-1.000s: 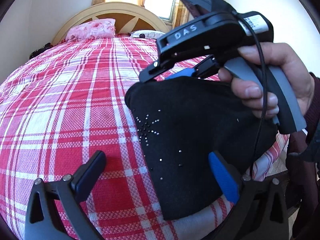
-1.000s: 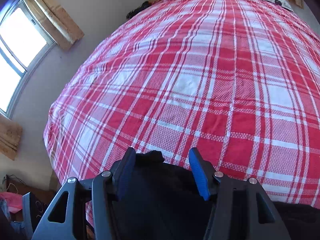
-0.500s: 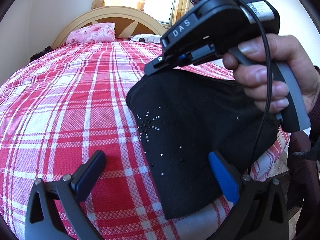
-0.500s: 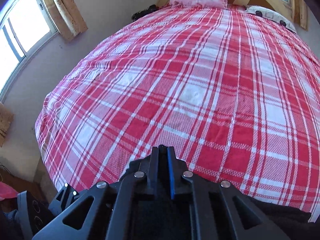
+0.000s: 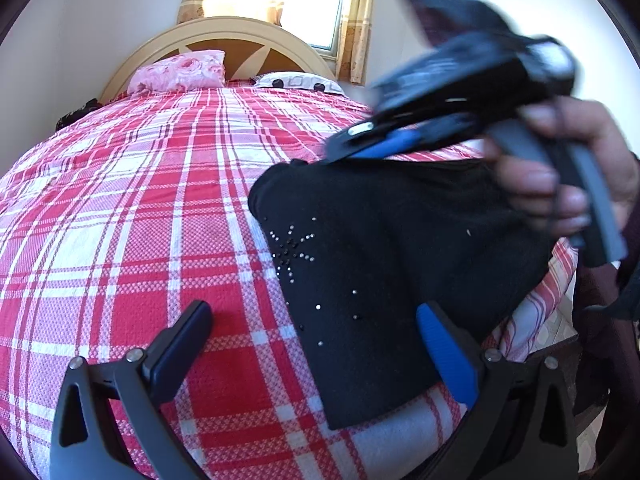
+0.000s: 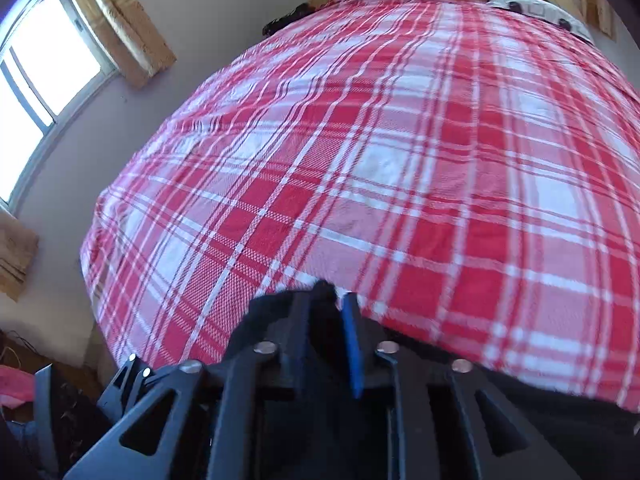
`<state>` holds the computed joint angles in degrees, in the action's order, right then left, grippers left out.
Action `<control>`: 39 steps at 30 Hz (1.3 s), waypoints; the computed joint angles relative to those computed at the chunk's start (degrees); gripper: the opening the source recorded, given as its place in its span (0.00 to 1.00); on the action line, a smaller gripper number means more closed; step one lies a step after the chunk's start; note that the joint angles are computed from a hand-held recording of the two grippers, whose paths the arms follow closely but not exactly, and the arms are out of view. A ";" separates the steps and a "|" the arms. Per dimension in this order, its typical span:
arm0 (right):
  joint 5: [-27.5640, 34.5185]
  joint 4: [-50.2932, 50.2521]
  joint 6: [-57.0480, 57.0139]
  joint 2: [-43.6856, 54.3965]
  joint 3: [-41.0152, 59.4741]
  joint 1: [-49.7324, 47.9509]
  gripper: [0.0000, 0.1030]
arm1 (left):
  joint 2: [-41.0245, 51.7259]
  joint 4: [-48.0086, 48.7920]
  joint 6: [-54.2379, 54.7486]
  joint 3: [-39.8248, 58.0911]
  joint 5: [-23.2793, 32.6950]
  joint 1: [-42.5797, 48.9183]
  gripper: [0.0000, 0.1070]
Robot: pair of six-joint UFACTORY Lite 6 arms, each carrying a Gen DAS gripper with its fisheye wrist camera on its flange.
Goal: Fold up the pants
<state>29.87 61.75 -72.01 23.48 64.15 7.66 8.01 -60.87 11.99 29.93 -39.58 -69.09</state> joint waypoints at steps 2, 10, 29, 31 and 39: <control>1.71 3.60 -6.22 -7.88 -8.14 -5.25 0.37 | -1.31 -0.36 -0.45 -1.36 -0.37 -0.68 0.96; 9.70 2.80 -31.13 -35.60 -37.88 -37.98 0.38 | -1.24 -4.12 0.24 -0.43 -1.20 -1.74 0.96; 6.56 27.69 -49.96 -22.21 -28.36 -41.20 0.38 | 10.66 -21.04 35.10 22.50 1.91 0.71 0.96; 2.98 30.46 -50.35 -16.24 -23.75 -38.52 0.34 | 14.08 -25.16 39.92 26.27 2.80 1.52 0.96; 6.06 28.25 -47.59 -7.07 -17.65 -41.52 0.45 | 15.50 -25.03 36.98 26.84 4.51 1.94 0.96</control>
